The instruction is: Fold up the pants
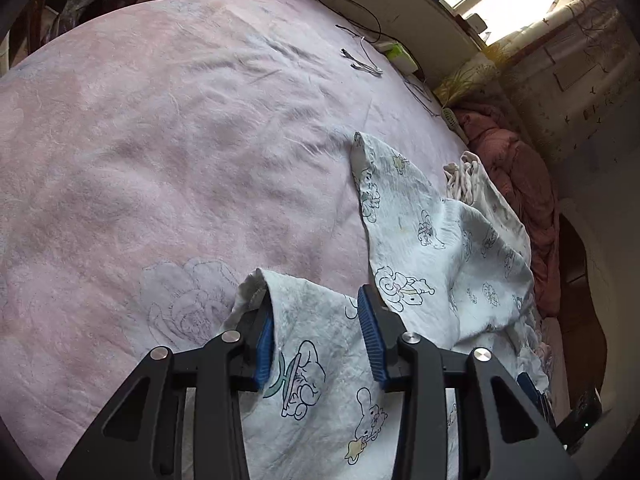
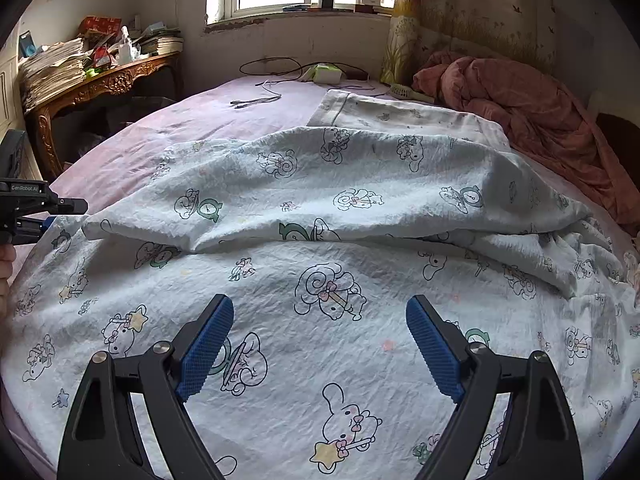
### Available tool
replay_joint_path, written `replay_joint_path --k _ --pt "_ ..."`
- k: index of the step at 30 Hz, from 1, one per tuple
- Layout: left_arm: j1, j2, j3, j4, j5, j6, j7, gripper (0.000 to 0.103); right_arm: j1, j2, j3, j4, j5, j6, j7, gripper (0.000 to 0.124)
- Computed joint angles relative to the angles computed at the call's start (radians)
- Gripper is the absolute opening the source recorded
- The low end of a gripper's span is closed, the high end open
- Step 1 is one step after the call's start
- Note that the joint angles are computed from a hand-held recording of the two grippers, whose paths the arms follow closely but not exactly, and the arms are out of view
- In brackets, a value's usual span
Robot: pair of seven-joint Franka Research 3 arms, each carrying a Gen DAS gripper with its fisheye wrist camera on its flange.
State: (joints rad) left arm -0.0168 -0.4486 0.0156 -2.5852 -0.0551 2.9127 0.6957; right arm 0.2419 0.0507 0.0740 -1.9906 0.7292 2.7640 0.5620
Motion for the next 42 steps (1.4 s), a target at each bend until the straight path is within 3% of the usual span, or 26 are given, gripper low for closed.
replay_joint_path --k 2,4,6,8,9,11,13,20,21,23,24,25,27,28,29,30,32,33,35,37,39,42 --pt "0.021 0.000 -0.013 -0.007 0.011 0.018 -0.020 0.034 0.001 -0.001 0.001 -0.003 -0.001 0.002 -0.003 0.089" --pt "0.160 -0.013 -0.128 -0.026 0.082 0.062 -0.142 0.001 0.002 -0.003 0.001 -0.006 -0.003 0.009 0.000 0.089" --pt "0.241 -0.038 -0.178 -0.031 0.220 0.062 -0.261 0.000 0.002 -0.002 0.000 -0.005 -0.001 0.012 0.005 0.089" --pt "0.203 -0.040 -0.142 -0.036 0.196 0.074 -0.213 0.000 0.001 -0.001 -0.001 -0.003 0.000 0.016 0.014 0.089" --pt "0.212 -0.045 -0.150 -0.037 0.209 0.070 -0.235 0.000 0.000 -0.001 -0.001 -0.002 0.000 0.014 0.017 0.089" --pt "0.278 -0.054 -0.214 -0.017 0.277 0.012 -0.301 0.000 -0.002 0.000 -0.002 0.002 0.004 0.009 0.016 0.089" --pt "0.353 -0.056 -0.296 0.029 0.377 -0.099 -0.371 0.000 -0.003 -0.002 -0.002 0.002 0.013 0.009 0.011 0.089" --pt "0.311 0.074 -0.321 0.191 0.530 -0.399 -0.387 0.003 0.001 -0.013 0.000 -0.012 0.027 0.039 -0.010 0.092" --pt "0.300 0.081 -0.319 0.201 0.546 -0.411 -0.394 0.008 0.003 -0.016 0.001 -0.017 0.032 0.050 -0.016 0.094" --pt "0.274 0.075 -0.299 0.198 0.567 -0.389 -0.408 0.029 0.005 -0.025 0.001 -0.025 0.050 0.072 -0.035 0.094" --pt "0.259 0.069 -0.293 0.203 0.578 -0.392 -0.411 0.045 0.007 -0.029 0.001 -0.029 0.052 0.087 -0.036 0.094" --pt "0.247 0.066 -0.289 0.210 0.594 -0.404 -0.414 0.053 0.009 -0.033 0.000 -0.033 0.048 0.103 -0.029 0.094" --pt "0.226 0.060 -0.296 0.236 0.634 -0.465 -0.432 0.054 0.006 -0.053 -0.009 -0.045 0.022 0.127 0.004 0.094" --pt "0.215 0.055 -0.295 0.242 0.648 -0.485 -0.443 0.061 0.000 -0.069 -0.019 -0.050 0.034 0.112 -0.010 0.094" --pt "0.204 0.053 -0.296 0.250 0.660 -0.516 -0.457 0.074 -0.007 -0.087 -0.032 -0.054 0.055 0.084 -0.044 0.094" --pt "0.204 0.056 -0.312 0.270 0.689 -0.584 -0.485 0.103 -0.016 -0.104 -0.048 -0.058 0.068 0.056 -0.084 0.094" --pt "0.210 0.063 -0.348 0.293 0.776 -0.703 -0.548 0.102 -0.034 -0.134 -0.077 -0.075 0.064 0.040 -0.154 0.094" --pt "0.201 0.065 -0.337 0.292 0.779 -0.724 -0.547 0.102 -0.046 -0.150 -0.096 -0.087 0.071 0.054 -0.203 0.094" --pt "0.172 0.046 -0.293 0.274 0.727 -0.734 -0.562 0.102 -0.071 -0.162 -0.134 -0.091 0.098 0.075 -0.263 0.094" --pt "0.153 -0.011 -0.267 0.226 0.736 -0.682 -0.651 0.101 -0.108 -0.151 -0.176 -0.065 0.146 0.076 -0.280 0.094" --pt "0.118 -0.056 -0.250 0.198 0.765 -0.597 -0.676 0.101 -0.160 -0.107 -0.210 -0.008 0.199 0.073 -0.250 0.094" --pt "0.082 -0.011 -0.318 0.302 0.827 -0.674 -0.633 0.101 -0.259 0.021 -0.242 0.137 0.087 0.037 -0.009 0.093"
